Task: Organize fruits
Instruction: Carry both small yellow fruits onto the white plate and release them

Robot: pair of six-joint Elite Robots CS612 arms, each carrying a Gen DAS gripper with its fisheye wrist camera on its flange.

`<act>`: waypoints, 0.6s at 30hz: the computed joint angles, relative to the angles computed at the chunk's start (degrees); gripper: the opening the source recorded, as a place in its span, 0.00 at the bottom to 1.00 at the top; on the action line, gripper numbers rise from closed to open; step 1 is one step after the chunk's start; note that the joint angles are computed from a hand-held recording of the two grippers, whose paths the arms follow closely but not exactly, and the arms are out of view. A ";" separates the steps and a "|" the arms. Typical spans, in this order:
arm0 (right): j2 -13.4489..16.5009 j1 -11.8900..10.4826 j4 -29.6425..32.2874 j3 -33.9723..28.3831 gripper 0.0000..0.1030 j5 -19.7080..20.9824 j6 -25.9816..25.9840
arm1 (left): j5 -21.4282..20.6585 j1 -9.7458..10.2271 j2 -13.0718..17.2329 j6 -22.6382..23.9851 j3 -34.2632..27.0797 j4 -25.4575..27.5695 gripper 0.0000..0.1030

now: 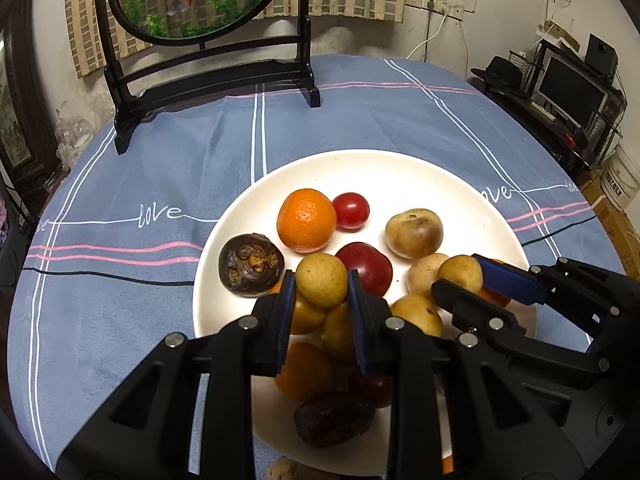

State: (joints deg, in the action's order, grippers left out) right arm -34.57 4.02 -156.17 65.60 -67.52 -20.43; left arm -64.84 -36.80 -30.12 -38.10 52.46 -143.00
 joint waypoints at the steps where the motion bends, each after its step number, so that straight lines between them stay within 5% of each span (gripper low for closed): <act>1: 0.06 -0.11 0.41 -0.17 0.34 0.48 0.55 | -0.20 0.03 -0.03 -0.27 0.09 -0.09 0.26; 7: -0.55 -0.22 -0.89 0.88 0.38 0.83 0.96 | 0.03 -0.09 -0.56 -0.85 0.84 -0.47 0.31; 12: -1.38 -0.54 -1.75 2.30 0.40 0.88 1.69 | 2.77 -0.54 -1.74 -2.02 2.68 -1.47 0.61; 18: -2.92 -0.93 -3.42 5.33 0.43 1.16 2.05 | 4.12 -1.27 -3.67 -1.08 6.12 -4.98 0.71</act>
